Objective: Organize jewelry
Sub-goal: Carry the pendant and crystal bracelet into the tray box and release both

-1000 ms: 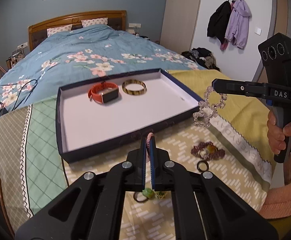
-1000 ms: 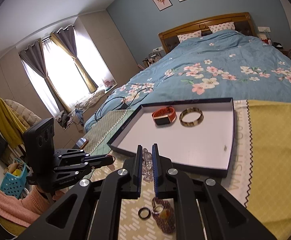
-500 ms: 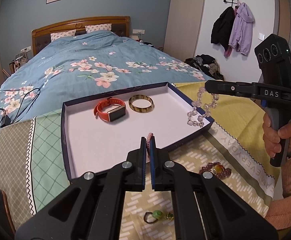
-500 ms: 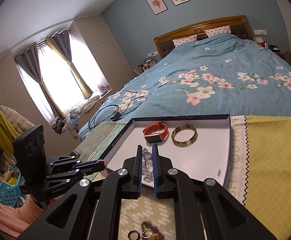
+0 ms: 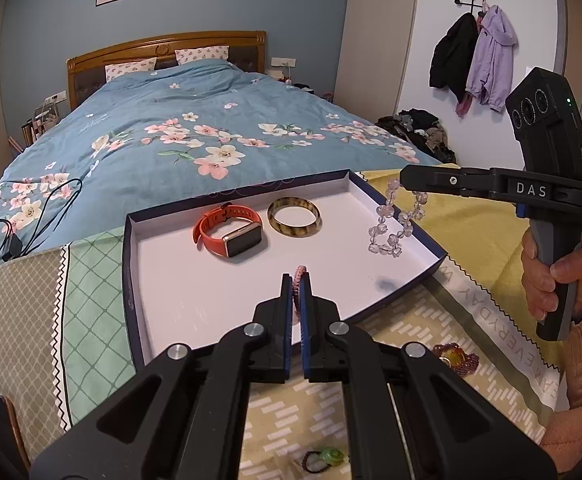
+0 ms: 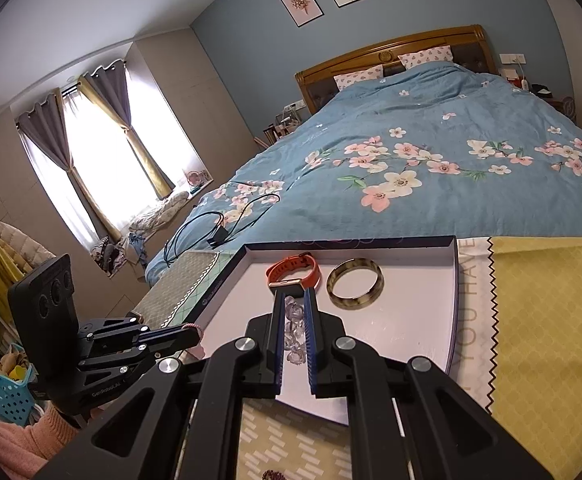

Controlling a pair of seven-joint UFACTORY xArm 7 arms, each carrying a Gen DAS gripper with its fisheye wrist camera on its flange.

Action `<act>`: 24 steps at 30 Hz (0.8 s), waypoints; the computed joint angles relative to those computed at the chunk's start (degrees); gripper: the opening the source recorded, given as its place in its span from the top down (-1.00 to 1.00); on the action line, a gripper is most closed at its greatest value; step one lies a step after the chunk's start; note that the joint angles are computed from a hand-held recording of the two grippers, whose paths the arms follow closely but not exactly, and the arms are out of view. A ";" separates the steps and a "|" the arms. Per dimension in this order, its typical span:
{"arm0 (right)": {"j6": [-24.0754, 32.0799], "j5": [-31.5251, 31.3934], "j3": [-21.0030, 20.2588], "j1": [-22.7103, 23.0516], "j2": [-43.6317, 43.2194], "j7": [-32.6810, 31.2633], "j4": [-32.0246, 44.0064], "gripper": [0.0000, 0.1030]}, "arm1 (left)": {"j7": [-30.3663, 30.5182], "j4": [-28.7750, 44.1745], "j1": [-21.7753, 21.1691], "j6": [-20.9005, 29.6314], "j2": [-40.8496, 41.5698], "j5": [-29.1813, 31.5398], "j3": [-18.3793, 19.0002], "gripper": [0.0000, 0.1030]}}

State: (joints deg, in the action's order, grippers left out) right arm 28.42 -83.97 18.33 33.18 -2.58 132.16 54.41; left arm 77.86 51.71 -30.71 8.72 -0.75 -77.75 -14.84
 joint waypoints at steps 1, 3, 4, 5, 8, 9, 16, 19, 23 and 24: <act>-0.17 -0.09 -0.13 -0.12 0.10 0.01 0.06 0.85 | 0.19 0.18 -0.04 -0.28 0.24 -0.14 -0.05 0.93; -0.51 -0.34 -0.41 -0.37 0.42 0.17 0.25 0.85 | -0.31 0.89 0.08 -0.42 0.99 0.52 -0.09 0.93; -0.57 -0.40 -0.49 -0.42 0.56 0.22 0.31 0.85 | -0.58 1.21 0.17 -0.52 1.32 0.85 -0.16 0.93; -0.59 -0.21 -0.60 -0.49 0.73 -0.14 0.46 0.85 | -0.82 1.58 0.26 -0.72 1.71 1.17 -0.26 0.93; -0.79 -0.31 -0.97 -0.68 1.28 -0.45 0.83 0.85 | -2.16 2.76 0.75 -1.08 2.97 2.90 -0.55 0.93; -0.71 -0.18 -1.07 -0.72 1.53 -0.73 1.05 0.85 | -2.77 3.23 0.91 -1.42 3.55 3.74 -0.70 0.93; -1.14 0.34 -2.22 -1.06 2.97 -1.44 1.88 0.85 | -10.00 5.40 2.81 -2.06 6.78 11.91 -1.93 0.93; -0.91 1.18 -2.62 -1.09 3.88 -2.61 2.55 0.85 | -14.33 6.28 3.79 -2.51 8.51 16.87 -2.61 0.93; 0.09 2.59 -3.13 -0.88 5.02 -4.55 3.46 0.85 | -21.83 7.32 4.36 -2.96 10.99 25.59 -2.67 0.93; 0.23 2.90 -3.30 -0.82 5.33 -4.98 3.65 0.85 | -23.35 7.52 4.48 -3.17 11.54 27.32 -2.74 0.93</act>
State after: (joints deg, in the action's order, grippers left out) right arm 28.65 -81.07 15.03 32.35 2.75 127.18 58.05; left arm 54.51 59.24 -26.24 5.55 10.79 -50.42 -17.58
